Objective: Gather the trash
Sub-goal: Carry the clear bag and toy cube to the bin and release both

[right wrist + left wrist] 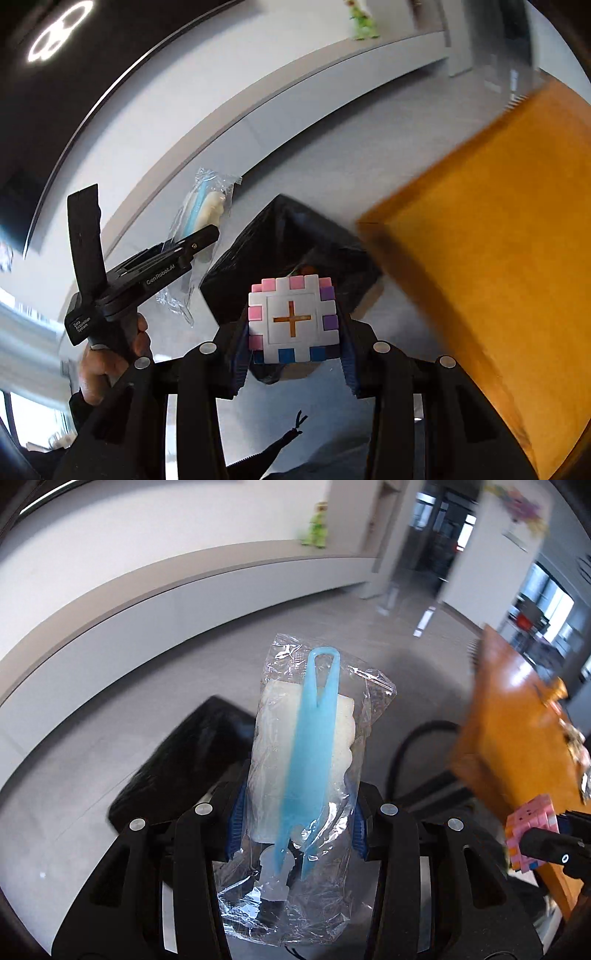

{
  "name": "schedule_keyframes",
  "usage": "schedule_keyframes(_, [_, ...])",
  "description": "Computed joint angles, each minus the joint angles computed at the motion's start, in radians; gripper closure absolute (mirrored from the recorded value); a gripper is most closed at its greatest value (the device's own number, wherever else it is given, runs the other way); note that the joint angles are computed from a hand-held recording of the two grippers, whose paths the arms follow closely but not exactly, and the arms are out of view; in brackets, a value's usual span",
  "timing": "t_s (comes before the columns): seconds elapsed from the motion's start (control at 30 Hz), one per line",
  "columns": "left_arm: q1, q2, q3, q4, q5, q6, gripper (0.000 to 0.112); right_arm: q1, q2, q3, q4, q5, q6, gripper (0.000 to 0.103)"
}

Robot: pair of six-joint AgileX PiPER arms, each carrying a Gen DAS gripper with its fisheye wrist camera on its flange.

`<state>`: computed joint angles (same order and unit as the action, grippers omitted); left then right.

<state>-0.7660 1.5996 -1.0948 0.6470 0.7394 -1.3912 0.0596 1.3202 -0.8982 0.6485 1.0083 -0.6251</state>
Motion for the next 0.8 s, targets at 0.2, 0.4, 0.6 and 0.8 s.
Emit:
schedule_keyframes(0.2, [0.122,-0.124,0.193,0.000,-0.043,-0.095,0.038,0.302,0.243,-0.181,-0.076,-0.142,0.136,0.039])
schedule_keyframes(0.4, [0.152,-0.172,0.230,0.038,0.003,-0.171,0.015,0.353,0.241,-0.188,-0.135,-0.195,0.231,0.030])
schedule_keyframes(0.6, [0.131,-0.139,0.173,0.015,-0.017,-0.130,0.015,0.267,0.101,-0.092,-0.105,-0.156,0.150,0.030])
schedule_keyframes(0.8, [-0.003,0.009,-0.073,0.004,0.044,-0.051,0.015,0.081,-0.053,-0.013,-0.127,-0.082,0.061,0.030])
